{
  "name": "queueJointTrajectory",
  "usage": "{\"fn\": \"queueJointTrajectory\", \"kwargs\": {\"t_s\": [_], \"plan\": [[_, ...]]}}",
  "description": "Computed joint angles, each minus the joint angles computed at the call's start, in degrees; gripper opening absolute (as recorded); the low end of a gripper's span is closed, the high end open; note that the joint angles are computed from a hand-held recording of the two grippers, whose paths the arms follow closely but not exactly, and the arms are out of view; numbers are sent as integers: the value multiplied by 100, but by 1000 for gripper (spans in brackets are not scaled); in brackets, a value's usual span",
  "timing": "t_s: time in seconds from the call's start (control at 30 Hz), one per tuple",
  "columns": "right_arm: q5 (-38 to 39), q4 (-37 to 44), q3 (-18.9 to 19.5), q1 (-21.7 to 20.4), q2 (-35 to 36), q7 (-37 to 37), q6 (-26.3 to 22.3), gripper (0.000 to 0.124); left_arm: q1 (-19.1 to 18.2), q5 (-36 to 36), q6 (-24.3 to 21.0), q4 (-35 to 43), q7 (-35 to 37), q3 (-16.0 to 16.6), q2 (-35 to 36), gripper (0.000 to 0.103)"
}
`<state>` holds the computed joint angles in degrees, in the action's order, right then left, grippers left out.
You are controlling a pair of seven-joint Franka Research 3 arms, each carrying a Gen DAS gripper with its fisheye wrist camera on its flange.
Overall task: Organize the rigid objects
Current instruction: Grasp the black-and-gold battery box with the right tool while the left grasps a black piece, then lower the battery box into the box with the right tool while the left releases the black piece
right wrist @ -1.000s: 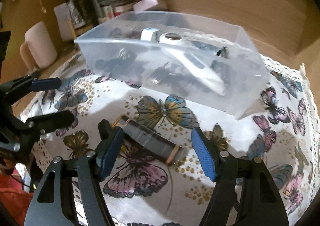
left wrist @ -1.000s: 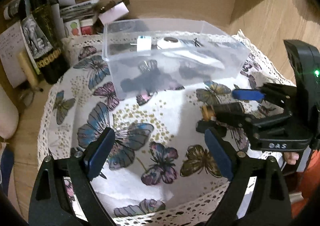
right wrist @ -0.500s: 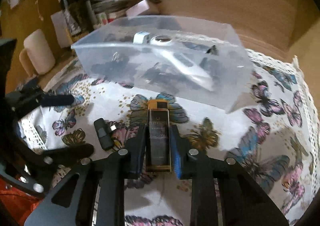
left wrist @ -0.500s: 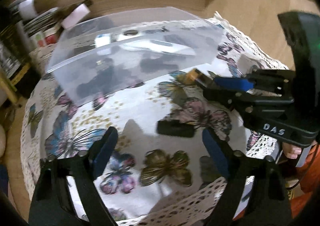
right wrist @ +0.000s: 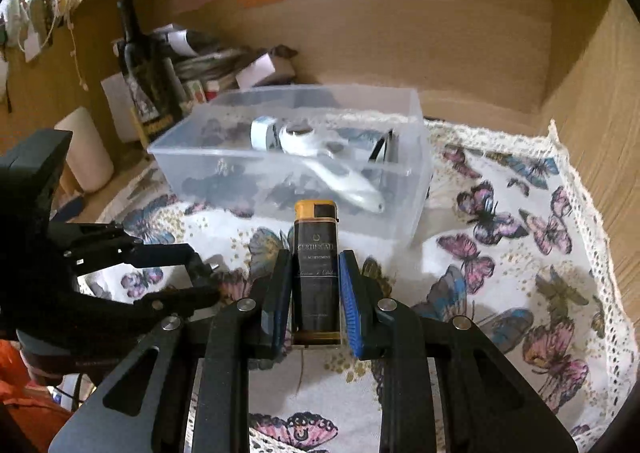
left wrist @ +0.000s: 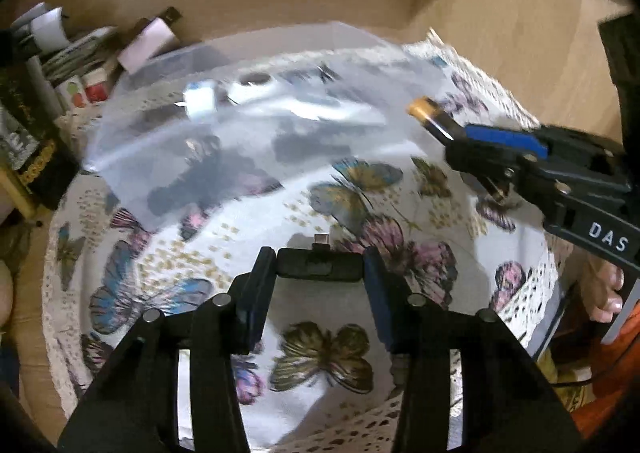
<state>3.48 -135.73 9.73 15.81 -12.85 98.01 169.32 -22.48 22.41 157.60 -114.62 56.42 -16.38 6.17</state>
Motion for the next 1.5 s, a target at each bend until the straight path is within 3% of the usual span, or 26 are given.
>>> {"fn": "queueJointTrajectory", "kwargs": {"t_s": [0.43, 0.73, 0.87, 0.97, 1.2, 1.5], "plan": [[-861, 460, 364, -517, 162, 695, 546, 21, 229, 1403, 480, 213, -1501, 262, -290, 44], [-1828, 1286, 450, -737, 745, 1328, 631, 21, 344, 1594, 481, 719, -1681, 320, -22, 44], [-1851, 1764, 183, -420, 1190, 1213, 399, 21, 346, 1316, 352, 995, -1399, 323, 247, 44], [-1295, 2075, 26, -175, 1528, 688, 133, 21, 332, 1019, 222, 1188, -1100, 311, 461, 44], [-1468, 2455, -514, 374, 1979, 766, -334, 21, 320, 267, -70, 1649, -378, 290, 1012, 44], [-1165, 2762, -715, 603, 2286, 441, -790, 22, 173, 282, -82, 1717, -249, 434, 1160, 44]]}}
